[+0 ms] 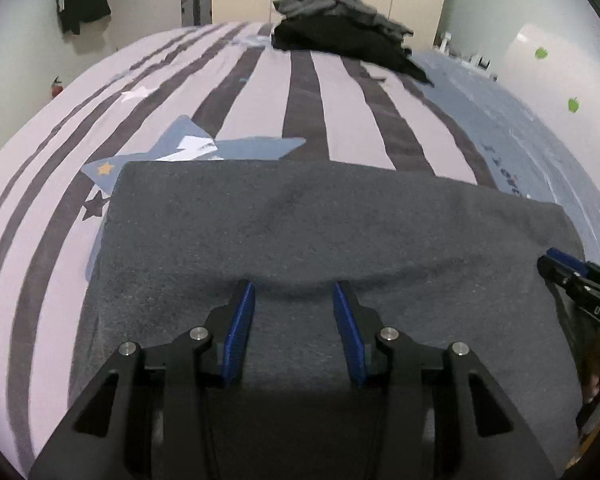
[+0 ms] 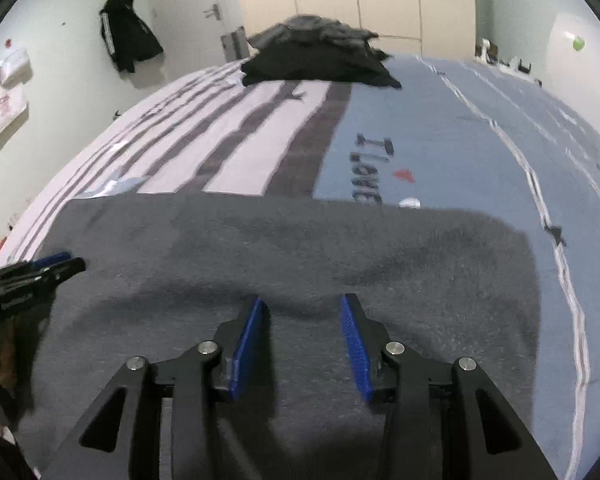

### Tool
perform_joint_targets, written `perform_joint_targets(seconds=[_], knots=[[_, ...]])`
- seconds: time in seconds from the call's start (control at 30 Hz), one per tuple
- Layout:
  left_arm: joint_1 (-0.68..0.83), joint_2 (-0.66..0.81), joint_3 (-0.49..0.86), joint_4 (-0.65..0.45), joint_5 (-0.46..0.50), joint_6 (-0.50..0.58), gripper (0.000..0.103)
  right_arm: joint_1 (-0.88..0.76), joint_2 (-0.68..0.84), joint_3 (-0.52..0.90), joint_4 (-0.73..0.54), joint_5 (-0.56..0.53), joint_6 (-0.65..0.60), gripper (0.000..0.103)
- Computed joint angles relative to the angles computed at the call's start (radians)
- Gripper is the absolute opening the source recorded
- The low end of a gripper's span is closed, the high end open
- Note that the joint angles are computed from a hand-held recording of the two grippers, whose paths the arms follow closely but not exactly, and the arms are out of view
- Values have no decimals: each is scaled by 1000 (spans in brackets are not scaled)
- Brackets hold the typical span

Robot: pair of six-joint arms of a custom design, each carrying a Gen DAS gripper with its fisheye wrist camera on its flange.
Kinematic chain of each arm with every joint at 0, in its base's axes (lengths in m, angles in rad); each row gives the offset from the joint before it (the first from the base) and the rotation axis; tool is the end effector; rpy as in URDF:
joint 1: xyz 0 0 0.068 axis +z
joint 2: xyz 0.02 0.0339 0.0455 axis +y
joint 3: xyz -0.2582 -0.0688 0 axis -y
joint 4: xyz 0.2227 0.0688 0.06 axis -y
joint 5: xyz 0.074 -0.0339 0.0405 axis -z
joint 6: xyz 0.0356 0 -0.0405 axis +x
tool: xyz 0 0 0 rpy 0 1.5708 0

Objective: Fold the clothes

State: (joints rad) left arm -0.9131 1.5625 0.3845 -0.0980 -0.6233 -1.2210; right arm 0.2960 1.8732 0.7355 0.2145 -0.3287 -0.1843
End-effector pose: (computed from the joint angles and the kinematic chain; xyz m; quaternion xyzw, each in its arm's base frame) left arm 0.1316 -0.1364 0.0905 -0.1889 0.9235 0.0240 0.3331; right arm 0.2930 0.1014 0.0971 -0.2730 0.8960 0.1724 0.3047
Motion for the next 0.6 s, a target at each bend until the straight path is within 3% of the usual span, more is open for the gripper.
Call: perform_joint_targets(seconds=[0.1,0.27,0.43,0.47,0.6], knots=[[-7,-60,-21,-21,-1,-22,40,-41,-4,-22,39,-22,-4,37],[141,-340,-121,-58,15,26,40,-128,-58,-51,51,-42,-3,37],[385,-219,-151,90,134,262,39,-218,71,125,-77,-26,6,36],[385,-204,-143,85,121,274,39,-221,103,158,-98,-8,-11,28],[406,-185,-111,20,77,273,39,-247,109,152,-79,-16,-40,22]])
